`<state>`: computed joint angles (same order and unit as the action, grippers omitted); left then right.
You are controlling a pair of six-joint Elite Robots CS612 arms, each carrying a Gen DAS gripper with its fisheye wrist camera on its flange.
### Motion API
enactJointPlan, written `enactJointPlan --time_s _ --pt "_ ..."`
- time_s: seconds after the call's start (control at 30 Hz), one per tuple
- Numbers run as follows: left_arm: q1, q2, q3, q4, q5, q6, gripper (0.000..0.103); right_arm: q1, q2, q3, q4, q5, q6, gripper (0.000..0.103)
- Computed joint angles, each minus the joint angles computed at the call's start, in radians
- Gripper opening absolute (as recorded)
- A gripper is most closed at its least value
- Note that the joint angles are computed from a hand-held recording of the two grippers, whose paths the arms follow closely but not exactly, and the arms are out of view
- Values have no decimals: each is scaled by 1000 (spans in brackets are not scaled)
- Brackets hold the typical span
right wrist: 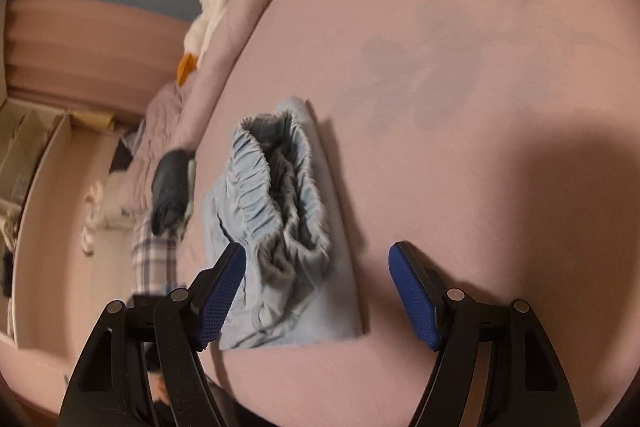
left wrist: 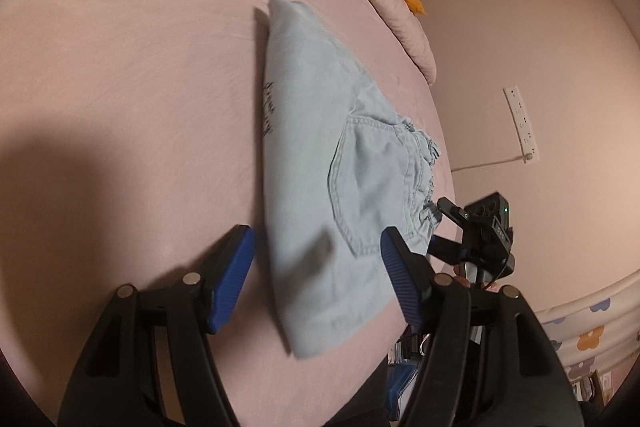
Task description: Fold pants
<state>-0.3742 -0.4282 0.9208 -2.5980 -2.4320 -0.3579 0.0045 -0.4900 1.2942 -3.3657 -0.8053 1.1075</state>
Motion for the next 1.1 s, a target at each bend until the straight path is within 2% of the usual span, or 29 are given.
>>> enactJointPlan --time_s 0.13,0.3,0.53,0.67,0.87,0.93,1.0,1.1 --pt "0 39 -76 57 -26 17 65 4 17 -66 95 59 -86 74" --pt "-2 57 -116 106 -31 64 65 2 35 -121 179 115 -176 74" --pt "-6 62 -127 128 -35 109 65 4 32 -147 302 132 -336 77" --pt "-16 76 -157 136 -30 119 67 9 34 -167 338 122 -379 77" --pt "-34 61 -131 89 28 117 66 21 23 -158 335 65 -416 78" --pt "-40 39 -95 72 80 131 60 28 9 -139 324 21 -425 78" --pt "-45 22 -70 56 122 130 48 38 -10 -114 312 -35 -447 76" --pt "-48 3 -39 36 167 123 35 48 -32 -84 302 -96 -465 64"
